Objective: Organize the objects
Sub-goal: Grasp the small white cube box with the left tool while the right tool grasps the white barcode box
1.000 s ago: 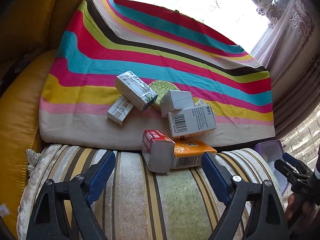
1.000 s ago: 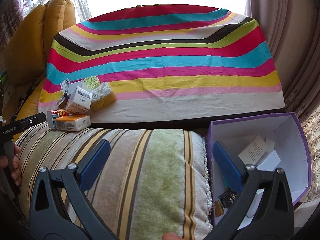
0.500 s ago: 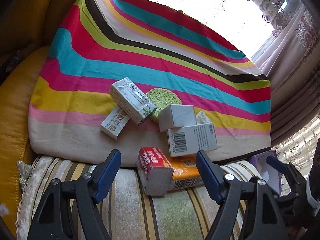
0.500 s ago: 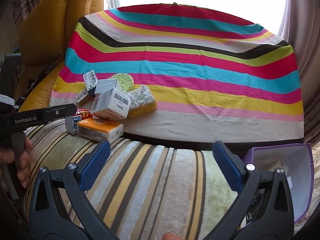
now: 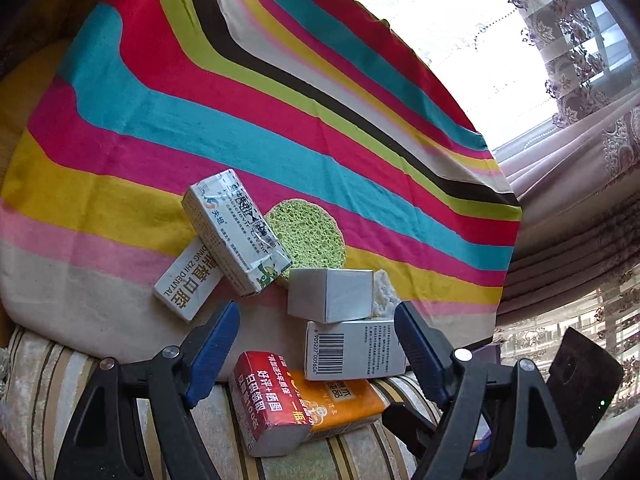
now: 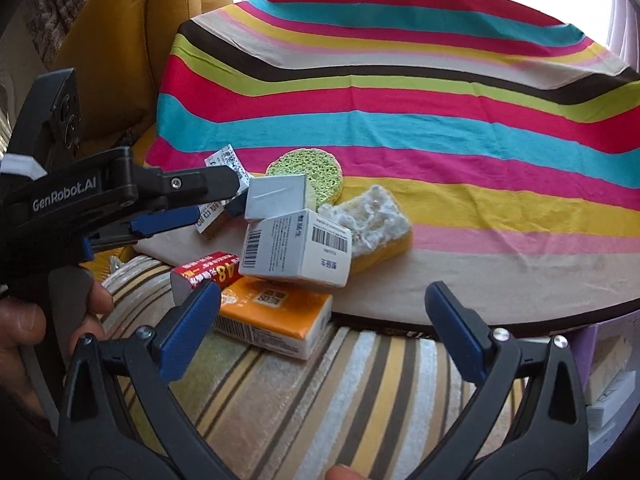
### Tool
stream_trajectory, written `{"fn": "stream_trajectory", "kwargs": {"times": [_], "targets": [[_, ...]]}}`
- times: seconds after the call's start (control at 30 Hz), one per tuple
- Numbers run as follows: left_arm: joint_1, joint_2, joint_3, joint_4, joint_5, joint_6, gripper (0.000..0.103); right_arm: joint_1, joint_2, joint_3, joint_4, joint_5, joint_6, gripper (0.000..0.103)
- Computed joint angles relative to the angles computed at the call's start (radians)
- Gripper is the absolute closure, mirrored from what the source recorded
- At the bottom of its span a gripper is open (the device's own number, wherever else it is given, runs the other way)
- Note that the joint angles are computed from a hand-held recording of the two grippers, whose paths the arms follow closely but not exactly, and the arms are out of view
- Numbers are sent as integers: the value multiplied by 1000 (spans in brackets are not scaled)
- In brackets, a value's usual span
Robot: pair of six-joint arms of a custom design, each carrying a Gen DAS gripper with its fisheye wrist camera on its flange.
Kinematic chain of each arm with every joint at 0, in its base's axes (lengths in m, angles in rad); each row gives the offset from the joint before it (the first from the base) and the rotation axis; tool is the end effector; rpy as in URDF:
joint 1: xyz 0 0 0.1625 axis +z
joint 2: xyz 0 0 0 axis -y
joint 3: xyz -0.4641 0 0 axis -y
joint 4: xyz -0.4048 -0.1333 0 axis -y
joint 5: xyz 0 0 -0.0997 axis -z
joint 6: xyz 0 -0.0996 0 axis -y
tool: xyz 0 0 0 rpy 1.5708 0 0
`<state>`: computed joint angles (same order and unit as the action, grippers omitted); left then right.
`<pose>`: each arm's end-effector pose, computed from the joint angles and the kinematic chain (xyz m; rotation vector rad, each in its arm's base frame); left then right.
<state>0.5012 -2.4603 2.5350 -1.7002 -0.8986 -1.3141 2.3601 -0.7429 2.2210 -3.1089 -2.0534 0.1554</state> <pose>-0.0351 -0.2419 0.3522 -0.3671 2.7688 -0.9348 0.4050 -0.2792 -0.0087 0.8268 -2.5850 0.3764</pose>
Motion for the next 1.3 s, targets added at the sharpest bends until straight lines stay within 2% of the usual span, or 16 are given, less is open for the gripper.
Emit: {"fn": "stream_trajectory", "kwargs": {"times": [0.17, 0.23, 0.4, 0.57, 0.7, 0.87, 0.93, 0.97, 1.1, 1.3], "targets": [[125, 48, 31, -223, -84, 134, 22, -68, 5, -5, 17, 121, 58, 0], [164, 84, 35, -273, -108, 169, 22, -95, 5, 0, 15, 169, 68, 0], [247, 154, 42, -387, -165, 234, 22, -133, 13, -12, 24, 215, 78, 2], [300, 229, 38, -471, -199, 268, 19, -146, 27, -33, 47, 246, 65, 11], [363, 288, 39, -546, -242, 302, 19, -156, 35, -41, 62, 260, 70, 25], [384, 328, 41, -598, -250, 337, 22, -159, 32, -33, 50, 267, 62, 29], [392, 329, 44, -608, -261, 349, 38, -157, 31, -32, 47, 270, 57, 33], [395, 329, 45, -607, -267, 351, 40, -156, 31, -31, 45, 272, 54, 34], [387, 306, 57, -610, -268, 346, 42, -148, 28, -25, 36, 276, 47, 41], [346, 236, 78, -588, -246, 316, 42, -133, 13, -3, 22, 259, 48, 44]]}}
